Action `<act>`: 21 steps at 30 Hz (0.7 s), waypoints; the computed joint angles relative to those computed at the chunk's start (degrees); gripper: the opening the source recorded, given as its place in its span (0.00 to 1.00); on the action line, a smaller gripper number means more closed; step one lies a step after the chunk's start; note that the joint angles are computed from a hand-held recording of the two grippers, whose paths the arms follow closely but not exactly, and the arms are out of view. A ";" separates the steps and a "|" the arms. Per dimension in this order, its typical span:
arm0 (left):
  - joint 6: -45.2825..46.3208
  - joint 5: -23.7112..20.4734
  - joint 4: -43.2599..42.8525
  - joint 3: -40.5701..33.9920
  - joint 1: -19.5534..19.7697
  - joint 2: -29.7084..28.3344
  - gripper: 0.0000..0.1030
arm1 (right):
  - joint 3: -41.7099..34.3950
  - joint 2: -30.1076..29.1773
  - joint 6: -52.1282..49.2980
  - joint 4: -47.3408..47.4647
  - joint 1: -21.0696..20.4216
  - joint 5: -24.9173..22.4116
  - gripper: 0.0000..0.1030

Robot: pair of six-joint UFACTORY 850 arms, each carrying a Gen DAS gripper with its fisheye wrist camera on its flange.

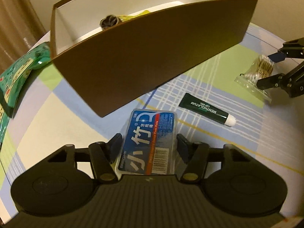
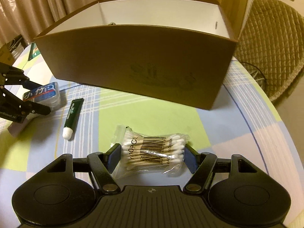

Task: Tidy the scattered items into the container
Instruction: 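Grasp the blue-white floss-pick box with the left gripper while the right grasps the cotton-swab pack, then carry the floss box with the left gripper over the box while the right carries the swabs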

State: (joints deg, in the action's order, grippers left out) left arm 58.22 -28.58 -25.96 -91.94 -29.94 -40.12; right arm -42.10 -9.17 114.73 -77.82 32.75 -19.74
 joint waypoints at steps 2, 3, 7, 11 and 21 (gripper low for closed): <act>-0.02 0.15 -0.03 0.36 -0.16 0.29 0.54 | 0.73 0.94 0.27 0.61 0.21 -0.34 0.65; -0.17 0.62 -0.15 0.87 -0.30 0.68 0.54 | 1.20 1.63 0.56 0.76 0.29 -0.42 0.65; 1.11 2.37 -3.68 3.72 -0.66 3.13 0.54 | 2.43 3.77 2.31 0.03 0.56 -0.37 0.65; 2.28 3.88 -8.08 6.48 -0.84 5.79 0.54 | 3.23 5.76 3.27 -1.39 0.83 -0.23 0.65; -9.31 8.10 -4.73 12.24 -3.19 12.17 0.54 | 4.29 9.60 -0.62 -3.71 -0.77 3.70 0.65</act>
State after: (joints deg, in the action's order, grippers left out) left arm 48.91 -20.49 -30.69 -79.69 -33.14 -27.95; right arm -37.82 0.43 114.11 -81.53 31.98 -16.04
